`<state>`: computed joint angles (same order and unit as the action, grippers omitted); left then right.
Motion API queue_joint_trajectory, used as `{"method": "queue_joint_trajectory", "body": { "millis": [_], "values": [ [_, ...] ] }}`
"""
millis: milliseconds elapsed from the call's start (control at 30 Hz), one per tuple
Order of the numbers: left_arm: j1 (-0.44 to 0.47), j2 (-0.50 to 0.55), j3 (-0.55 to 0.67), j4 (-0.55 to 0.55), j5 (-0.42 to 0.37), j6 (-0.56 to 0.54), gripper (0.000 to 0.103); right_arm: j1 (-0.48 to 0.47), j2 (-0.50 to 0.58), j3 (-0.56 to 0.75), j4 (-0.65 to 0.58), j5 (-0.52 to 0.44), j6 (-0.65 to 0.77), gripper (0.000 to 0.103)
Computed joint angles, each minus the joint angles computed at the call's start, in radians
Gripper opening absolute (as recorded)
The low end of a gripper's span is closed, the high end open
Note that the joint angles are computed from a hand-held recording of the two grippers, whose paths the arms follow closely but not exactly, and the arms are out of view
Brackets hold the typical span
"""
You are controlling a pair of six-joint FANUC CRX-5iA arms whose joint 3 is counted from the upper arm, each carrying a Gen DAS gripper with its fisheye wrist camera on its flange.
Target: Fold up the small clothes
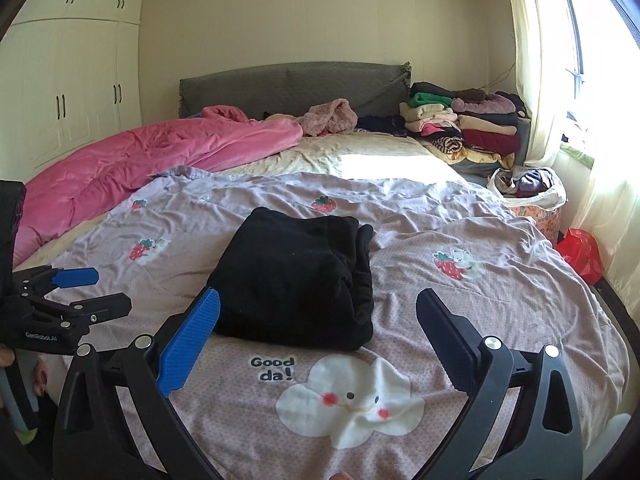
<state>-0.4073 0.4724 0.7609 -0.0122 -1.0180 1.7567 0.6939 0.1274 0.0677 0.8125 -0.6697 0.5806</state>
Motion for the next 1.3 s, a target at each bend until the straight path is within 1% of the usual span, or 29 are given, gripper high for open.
{"method": "queue_joint_trajectory", "body": {
  "millis": [67,200,300,400,500,600,833,1167,1300],
  "values": [
    [0.001,-0.025,-0.038,-0.007,0.009,0.013,0.094,0.009,-0.007,-0.020,0.025,-0.007,-0.030,0.098],
    [0.000,-0.070,-0.117,-0.008,0.036,0.034,0.094,0.024,-0.016,-0.042,0.017,-0.026,-0.044,0.098],
    [-0.003,-0.074,-0.133,-0.017,0.031,0.052,0.094,0.034,-0.018,-0.055,-0.001,-0.054,-0.049,0.098],
    [-0.007,-0.066,-0.129,-0.030,0.010,0.068,0.094,0.045,-0.003,-0.053,-0.023,-0.122,-0.066,0.098],
    [-0.010,-0.062,-0.131,-0.045,0.004,0.081,0.094,0.043,0.002,-0.062,-0.054,-0.141,-0.080,0.098],
    [-0.011,-0.055,-0.127,-0.054,-0.005,0.093,0.094,0.039,0.002,-0.070,-0.073,-0.142,-0.081,0.098],
    [-0.020,-0.040,-0.103,-0.075,-0.033,0.104,0.094,0.031,0.002,-0.069,-0.075,-0.137,-0.078,0.098],
    [-0.030,-0.035,-0.084,-0.107,-0.057,0.123,0.094,0.030,-0.005,-0.074,-0.090,-0.131,-0.064,0.098],
    [-0.032,-0.040,-0.090,-0.107,-0.054,0.120,0.094,0.031,-0.009,-0.080,-0.084,-0.125,-0.067,0.098]
  ]
}}
